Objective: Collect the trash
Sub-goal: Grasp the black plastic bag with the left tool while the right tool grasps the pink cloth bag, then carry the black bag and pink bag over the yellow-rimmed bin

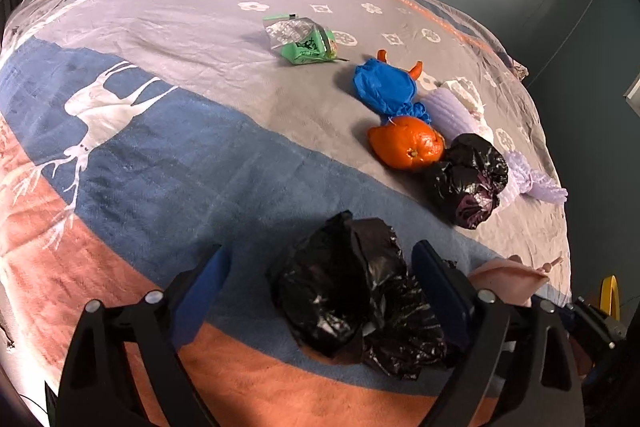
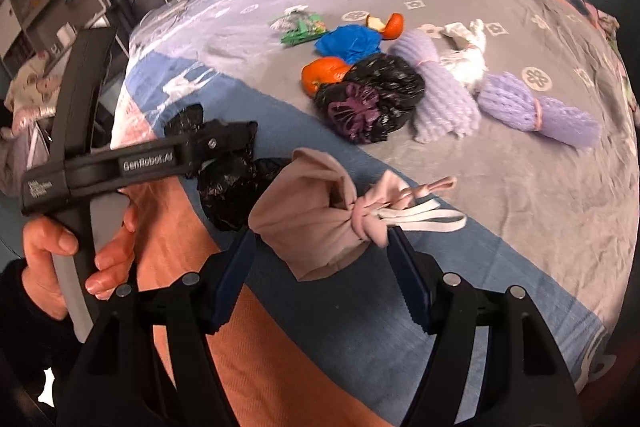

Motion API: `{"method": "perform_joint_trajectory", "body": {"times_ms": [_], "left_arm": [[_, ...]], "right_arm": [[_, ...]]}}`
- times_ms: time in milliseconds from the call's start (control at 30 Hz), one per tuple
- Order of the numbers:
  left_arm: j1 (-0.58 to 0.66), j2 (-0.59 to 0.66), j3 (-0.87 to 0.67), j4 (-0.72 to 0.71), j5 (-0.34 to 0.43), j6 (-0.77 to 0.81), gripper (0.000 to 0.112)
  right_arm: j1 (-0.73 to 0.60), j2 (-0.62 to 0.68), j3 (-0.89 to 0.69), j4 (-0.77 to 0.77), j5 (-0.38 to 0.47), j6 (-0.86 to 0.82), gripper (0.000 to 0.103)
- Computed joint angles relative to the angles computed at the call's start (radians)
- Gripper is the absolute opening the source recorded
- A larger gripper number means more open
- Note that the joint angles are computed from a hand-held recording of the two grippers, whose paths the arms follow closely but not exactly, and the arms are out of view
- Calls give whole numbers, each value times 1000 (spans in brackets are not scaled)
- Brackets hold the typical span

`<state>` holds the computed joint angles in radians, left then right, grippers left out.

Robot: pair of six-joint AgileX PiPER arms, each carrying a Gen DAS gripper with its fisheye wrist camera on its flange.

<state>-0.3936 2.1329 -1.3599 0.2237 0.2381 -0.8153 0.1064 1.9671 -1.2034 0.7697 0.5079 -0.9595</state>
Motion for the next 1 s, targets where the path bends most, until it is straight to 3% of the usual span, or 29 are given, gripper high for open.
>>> {"method": "perform_joint_trajectory", "body": {"times_ms": [133,367,433,667,733,1000], "left_arm": [[-6,17,-20,22,8,-14,69],[-22,13,-2,182,-8,-172,36],[-20,5,13,186,-26,-180,33],[-33,-52,70,312,-64,-286,32],[-34,-68,84,313,-73,-280,32],[-39,-129,116,375,-65,-331,32]], "right_arm": [[31,32,-20,-35,-42,27,66],[54,68,-46,-71,-70,74,38],[52,63,-40,-57,-74,60,31],[21,34,-27,3,-56,39,20],[2,14,-24,20,-30,38,8],[-46,-37,-9,35,-2,32,8]]}}
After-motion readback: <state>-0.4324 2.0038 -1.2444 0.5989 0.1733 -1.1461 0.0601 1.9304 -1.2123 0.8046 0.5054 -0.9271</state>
